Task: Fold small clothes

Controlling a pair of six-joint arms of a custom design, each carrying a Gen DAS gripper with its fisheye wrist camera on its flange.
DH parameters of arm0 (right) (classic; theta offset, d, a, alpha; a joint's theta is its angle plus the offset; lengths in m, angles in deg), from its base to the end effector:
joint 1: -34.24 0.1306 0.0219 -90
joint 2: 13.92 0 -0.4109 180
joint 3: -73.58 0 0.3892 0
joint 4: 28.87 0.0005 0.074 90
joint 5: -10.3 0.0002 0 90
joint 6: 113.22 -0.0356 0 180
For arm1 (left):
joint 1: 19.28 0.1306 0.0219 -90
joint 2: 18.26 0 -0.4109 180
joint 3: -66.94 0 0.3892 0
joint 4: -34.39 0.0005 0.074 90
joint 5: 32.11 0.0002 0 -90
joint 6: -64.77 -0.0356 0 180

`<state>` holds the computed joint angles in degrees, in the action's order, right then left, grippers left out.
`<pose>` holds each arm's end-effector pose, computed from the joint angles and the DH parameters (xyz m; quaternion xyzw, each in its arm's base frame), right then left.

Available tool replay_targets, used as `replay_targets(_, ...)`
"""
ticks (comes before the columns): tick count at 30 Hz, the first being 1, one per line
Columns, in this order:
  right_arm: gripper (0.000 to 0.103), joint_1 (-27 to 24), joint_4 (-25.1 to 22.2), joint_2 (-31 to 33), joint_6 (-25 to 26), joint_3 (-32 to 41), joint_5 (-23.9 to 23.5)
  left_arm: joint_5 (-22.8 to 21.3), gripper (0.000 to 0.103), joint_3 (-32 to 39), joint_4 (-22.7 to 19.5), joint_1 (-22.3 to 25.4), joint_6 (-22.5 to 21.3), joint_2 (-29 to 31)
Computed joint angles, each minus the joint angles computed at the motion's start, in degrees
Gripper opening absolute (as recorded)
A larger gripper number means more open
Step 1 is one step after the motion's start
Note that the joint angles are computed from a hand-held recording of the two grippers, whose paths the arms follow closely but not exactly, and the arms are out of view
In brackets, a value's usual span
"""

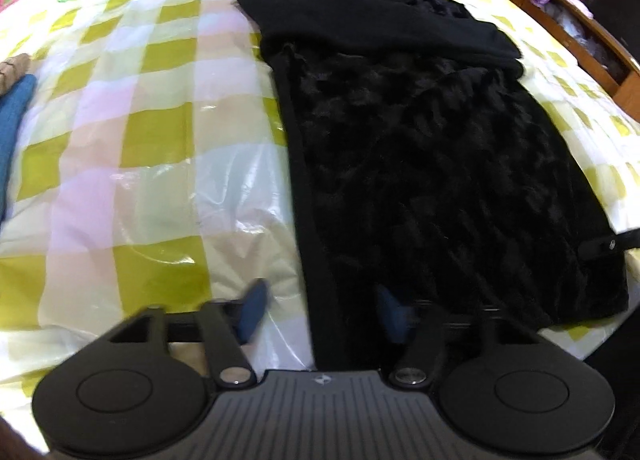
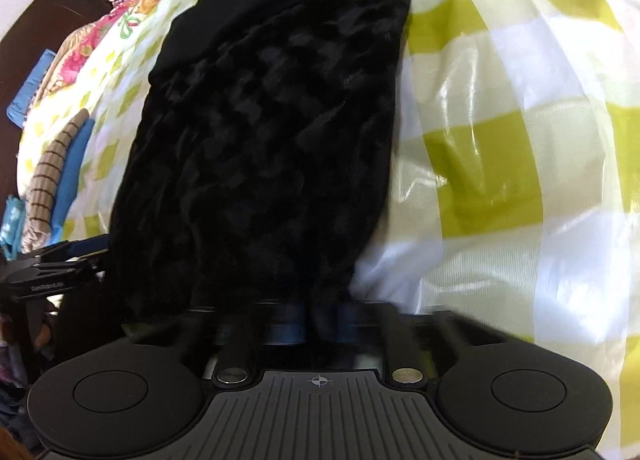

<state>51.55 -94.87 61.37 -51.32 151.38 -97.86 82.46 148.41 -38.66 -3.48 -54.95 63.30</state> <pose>0.3351 0.1155 0.4485 0.0543 0.9603 0.2291 0.1496 0.3712 0.0891 0.4346 0.1481 0.9556 -0.1387 0.2135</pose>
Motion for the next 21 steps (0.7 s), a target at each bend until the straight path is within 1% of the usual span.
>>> replay_targets(1, 0.009, -0.5, 0.0, -0.5, -0.9, 0.3, -1.2, 1.6, 0.038, 1.1, -2.7, 0.5, -0.6, 0.9)
replay_targets(2, 0.008, -0.9, -0.1, -1.3, -1.3, 0.6, -1.9, 2.7, 0.03, 2.1, -5.0, 0.9, -1.0, 1.7)
replay_targets(3, 0.008, -1.4, -0.4, -2.2, -1.4, 1.1, -2.5, 3.2, 0.03, 2.5, -6.1, 1.2, -1.3, 2.0)
replay_targets(6, 0.007, -2.9, 0.3, -5.0, -3.3, 1.3, -3.9, 3.4, 0.027, 2.7, -7.5, 1.8, -1.8, 2.3)
replay_targets(9, 0.007, -4.0, 1.2, -5.9, -4.2, 0.6, -3.9, 6.3, 0.027, 3.3, -9.3, 3.0, -1.5, 3.0)
replay_targets(10, 0.007, -4.1, 1.2, -5.9, -4.6, 0.2, -4.1, 7.4, 0.028, 3.6, -10.1, 3.5, -0.8, 3.6)
replay_targets(12, 0.007, -4.1, 0.7, -5.6, -4.6, -0.3, -3.8, 8.5, 0.036, 4.0, -11.6, 4.1, 1.6, 5.0)
replay_targets(13, 0.007, -4.2, 0.3, -5.4, -4.4, -0.4, -3.8, 8.4, 0.04, 3.8, -11.7, 4.0, 2.1, 5.3)
replay_targets(14, 0.008, -4.3, 0.4, -5.2, -4.5, -0.5, -3.6, 7.9, 0.041, 3.6, -11.2, 3.8, 2.2, 5.2)
replay_targets(15, 0.008, -4.5, 0.4, -5.1, -4.6, -0.7, -3.6, 7.1, 0.043, 3.4, -10.5, 3.1, 1.9, 4.7)
replay_targets(17, 0.009, -5.0, 0.4, -5.4, -3.9, -1.6, -4.6, 5.1, 0.051, 2.8, -9.4, 1.8, 0.5, 3.4)
replay_targets(18, 0.01, -4.7, 0.5, -5.2, -4.5, -1.7, -4.3, 3.8, 0.054, 2.3, -8.7, 1.0, -0.5, 2.6)
replay_targets(19, 0.011, -4.2, 0.9, -5.0, -5.3, -1.8, -4.2, 2.6, 0.056, 1.7, -7.8, 0.3, -1.1, 2.0)
replay_targets(21, 0.013, -4.7, 1.5, -5.6, -5.0, -2.6, -5.4, 0.2, 0.057, 0.3, -5.5, -1.2, -0.5, 0.9)
